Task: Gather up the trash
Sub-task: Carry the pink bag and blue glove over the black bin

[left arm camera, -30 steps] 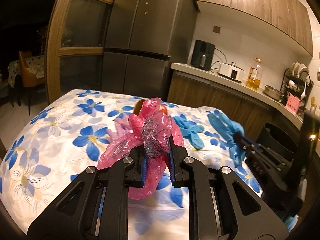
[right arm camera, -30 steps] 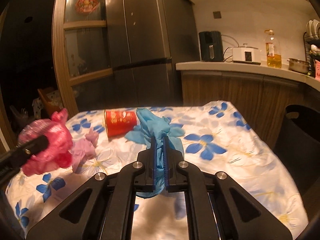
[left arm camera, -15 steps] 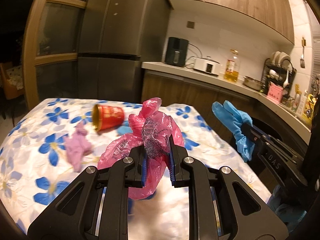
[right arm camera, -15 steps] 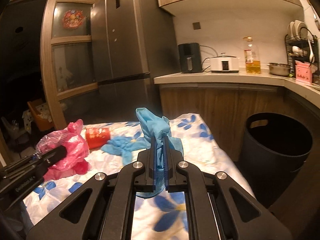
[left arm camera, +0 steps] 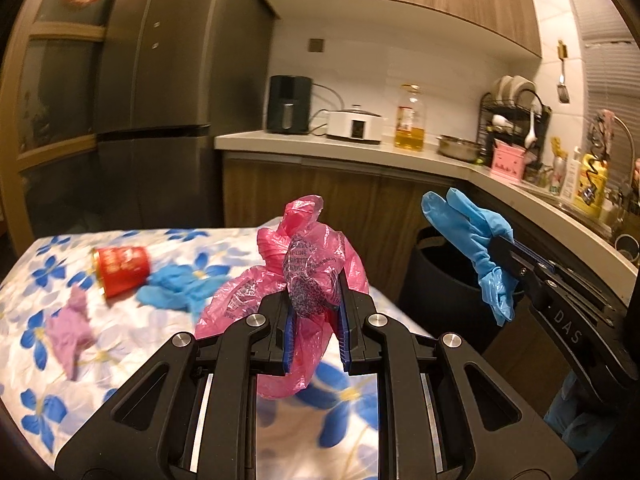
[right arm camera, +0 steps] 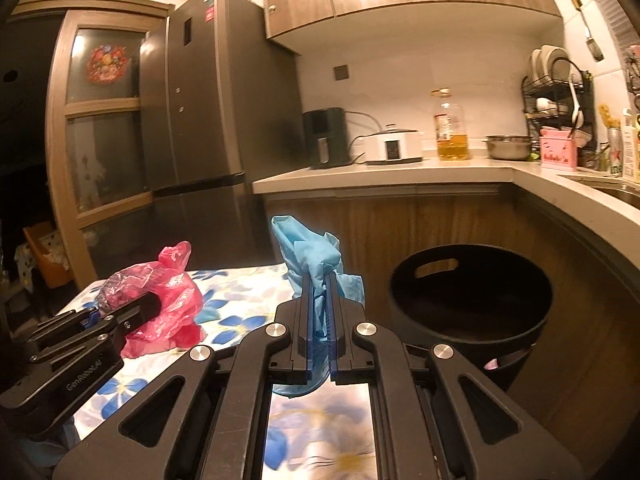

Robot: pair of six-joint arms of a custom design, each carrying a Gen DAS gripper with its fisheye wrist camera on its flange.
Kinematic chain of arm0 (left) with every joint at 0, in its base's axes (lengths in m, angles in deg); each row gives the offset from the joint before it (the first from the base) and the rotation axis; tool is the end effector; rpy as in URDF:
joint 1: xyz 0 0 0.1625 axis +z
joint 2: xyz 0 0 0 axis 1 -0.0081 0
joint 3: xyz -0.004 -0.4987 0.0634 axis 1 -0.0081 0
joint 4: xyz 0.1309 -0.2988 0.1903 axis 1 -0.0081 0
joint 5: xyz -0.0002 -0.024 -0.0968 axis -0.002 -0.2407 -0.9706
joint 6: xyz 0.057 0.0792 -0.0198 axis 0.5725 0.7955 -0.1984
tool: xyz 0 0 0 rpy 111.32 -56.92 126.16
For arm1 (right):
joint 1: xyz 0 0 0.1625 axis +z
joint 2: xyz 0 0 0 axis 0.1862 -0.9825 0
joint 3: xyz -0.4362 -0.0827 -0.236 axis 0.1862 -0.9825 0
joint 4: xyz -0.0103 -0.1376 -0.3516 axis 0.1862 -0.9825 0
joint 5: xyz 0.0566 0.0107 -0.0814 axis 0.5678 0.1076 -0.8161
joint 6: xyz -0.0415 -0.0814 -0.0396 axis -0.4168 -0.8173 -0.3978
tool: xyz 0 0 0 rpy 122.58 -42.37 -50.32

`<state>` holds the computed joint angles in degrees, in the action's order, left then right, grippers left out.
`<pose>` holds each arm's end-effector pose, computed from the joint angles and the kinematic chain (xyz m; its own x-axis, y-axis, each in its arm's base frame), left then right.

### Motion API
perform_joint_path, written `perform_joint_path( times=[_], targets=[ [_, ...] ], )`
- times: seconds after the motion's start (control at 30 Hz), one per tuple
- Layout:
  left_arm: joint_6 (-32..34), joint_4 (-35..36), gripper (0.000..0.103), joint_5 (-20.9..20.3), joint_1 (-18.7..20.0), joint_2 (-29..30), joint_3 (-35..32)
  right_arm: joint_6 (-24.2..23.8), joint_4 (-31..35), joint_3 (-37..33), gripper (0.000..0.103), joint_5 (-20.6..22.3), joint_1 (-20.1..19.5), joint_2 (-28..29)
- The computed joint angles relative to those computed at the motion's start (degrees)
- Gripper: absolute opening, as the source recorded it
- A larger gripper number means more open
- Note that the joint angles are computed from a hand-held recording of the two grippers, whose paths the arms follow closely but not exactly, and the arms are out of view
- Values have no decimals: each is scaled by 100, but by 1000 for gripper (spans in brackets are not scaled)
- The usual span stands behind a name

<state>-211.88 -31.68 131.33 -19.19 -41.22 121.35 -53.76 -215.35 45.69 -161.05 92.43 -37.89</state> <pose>-0.0515 -0.6133 0.1412 -0.6960 0.4165 -0.5849 0.7170 0.3602 -0.5968 0.2179 -0.5487 -0.0174 -0.7882 0.1306 0.6014 -0.5622 0.2448 -0.7899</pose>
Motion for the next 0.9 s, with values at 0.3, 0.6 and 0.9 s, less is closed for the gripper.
perform_joint_path(
  times=[0.3,0.6,0.9],
  targets=[
    [172,-18,16,55,-347,382,-150,-60,-525,329,6,-31,-179,-240],
    [243,79,16,239,-604,739,-431,-60,-913,517,6,-92,-324,-476],
    [239,250,16,438,-759,1067,-798,-107,-1072,536,6,-103,-483,-613]
  ],
)
